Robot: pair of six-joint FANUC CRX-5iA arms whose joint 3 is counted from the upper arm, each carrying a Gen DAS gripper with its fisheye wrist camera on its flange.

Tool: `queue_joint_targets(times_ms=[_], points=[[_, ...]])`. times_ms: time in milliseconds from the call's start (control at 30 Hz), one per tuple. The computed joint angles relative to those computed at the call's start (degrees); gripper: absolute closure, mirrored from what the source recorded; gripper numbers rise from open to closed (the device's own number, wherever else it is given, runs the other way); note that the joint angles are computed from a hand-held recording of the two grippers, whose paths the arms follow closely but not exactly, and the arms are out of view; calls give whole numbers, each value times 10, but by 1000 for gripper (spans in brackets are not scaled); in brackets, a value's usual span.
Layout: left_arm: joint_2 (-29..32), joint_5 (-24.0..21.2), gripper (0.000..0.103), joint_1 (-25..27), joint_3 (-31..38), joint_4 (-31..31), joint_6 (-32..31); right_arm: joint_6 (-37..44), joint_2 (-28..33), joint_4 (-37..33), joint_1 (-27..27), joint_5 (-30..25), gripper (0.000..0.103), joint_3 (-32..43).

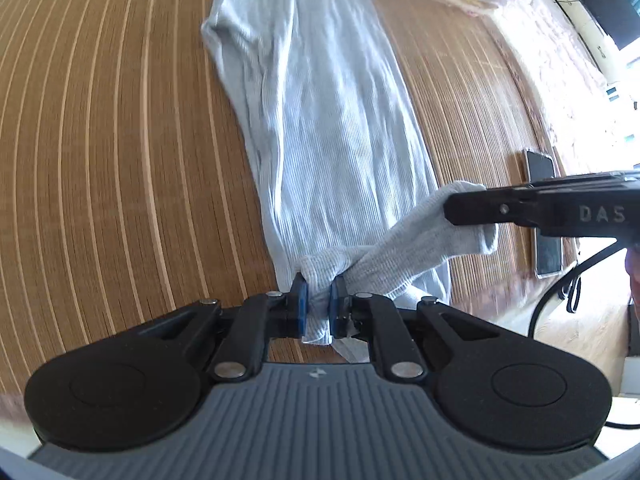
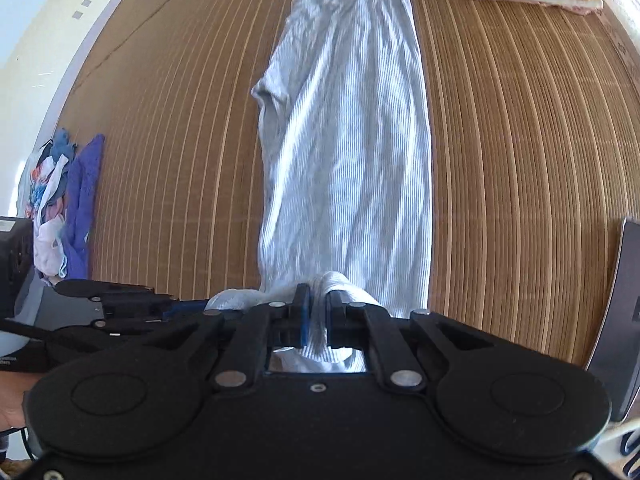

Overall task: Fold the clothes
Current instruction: 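Pinch the folded sweatpants end with both grippers and fold it over again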

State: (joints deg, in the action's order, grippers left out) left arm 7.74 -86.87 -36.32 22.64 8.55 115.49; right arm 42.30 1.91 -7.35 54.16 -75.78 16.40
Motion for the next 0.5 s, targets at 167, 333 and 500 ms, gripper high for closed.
queue_joint_targets(times_ms=[167, 333, 500], points=[[33, 24, 90, 12, 8, 13, -2, 74, -12, -16, -68, -7, 89, -17], [33, 45, 90, 11, -23, 15, 23, 77, -91, 48, -14, -18, 56, -97], [35, 56, 90, 17, -36, 30, 21, 128, -137, -12, 49, -87, 57, -123]])
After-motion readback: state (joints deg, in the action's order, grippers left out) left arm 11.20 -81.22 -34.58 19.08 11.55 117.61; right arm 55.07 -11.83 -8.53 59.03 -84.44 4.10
